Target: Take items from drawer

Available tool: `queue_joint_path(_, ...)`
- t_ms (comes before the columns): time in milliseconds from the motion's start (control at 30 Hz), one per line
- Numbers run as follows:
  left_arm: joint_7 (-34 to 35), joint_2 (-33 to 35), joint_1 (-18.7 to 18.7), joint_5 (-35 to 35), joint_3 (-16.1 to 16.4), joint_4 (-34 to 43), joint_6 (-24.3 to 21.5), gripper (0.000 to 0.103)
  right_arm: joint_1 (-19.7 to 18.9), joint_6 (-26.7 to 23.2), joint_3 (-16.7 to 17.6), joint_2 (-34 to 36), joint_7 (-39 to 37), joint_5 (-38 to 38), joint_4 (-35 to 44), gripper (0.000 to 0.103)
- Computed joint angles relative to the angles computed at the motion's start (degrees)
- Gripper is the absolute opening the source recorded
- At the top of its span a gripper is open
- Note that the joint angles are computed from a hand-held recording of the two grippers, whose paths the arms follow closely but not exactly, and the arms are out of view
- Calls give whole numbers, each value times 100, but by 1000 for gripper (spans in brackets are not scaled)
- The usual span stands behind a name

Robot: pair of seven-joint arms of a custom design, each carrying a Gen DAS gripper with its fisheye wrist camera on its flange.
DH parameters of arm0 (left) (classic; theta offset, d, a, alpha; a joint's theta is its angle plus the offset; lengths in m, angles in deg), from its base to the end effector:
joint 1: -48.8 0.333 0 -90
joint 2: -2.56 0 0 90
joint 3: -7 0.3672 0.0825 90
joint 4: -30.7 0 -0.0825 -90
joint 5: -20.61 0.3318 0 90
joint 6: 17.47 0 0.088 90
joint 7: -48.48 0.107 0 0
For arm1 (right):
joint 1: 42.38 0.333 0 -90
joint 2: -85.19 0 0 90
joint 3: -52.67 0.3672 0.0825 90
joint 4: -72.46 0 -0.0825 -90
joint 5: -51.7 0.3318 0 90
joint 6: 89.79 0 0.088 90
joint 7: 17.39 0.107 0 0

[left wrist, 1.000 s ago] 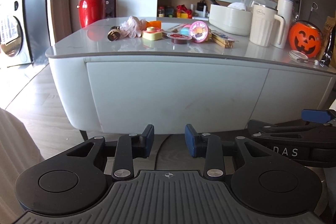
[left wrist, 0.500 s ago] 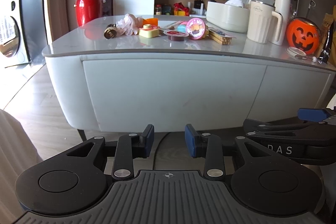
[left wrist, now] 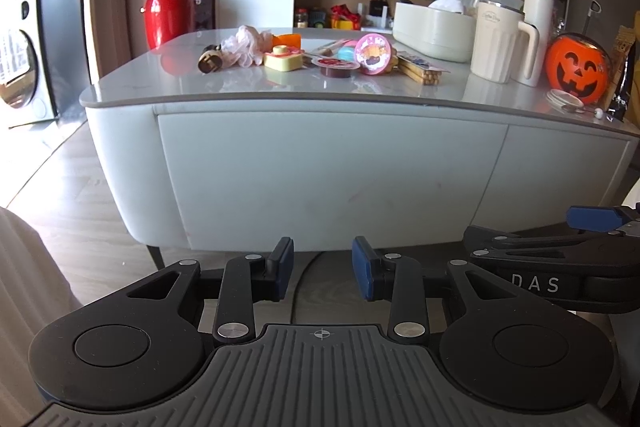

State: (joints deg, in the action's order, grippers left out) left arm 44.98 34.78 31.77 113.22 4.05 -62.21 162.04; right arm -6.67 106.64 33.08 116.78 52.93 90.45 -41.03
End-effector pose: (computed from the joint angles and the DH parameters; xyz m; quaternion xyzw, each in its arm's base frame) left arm 0.6033 -0.3039 0.4137 -0.5243 0.7159 -0.3835 0.2562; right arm 0.6229 0.1470 0.3938 -0.6373 0.6274 -0.3304 0.3016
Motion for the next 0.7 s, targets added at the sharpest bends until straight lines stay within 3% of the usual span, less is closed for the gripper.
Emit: queue_joint_path(700, 42, 18, -11, -49, 4, -8, -6, 37, -27, 18, 39, 3, 4, -7, -2, 103)
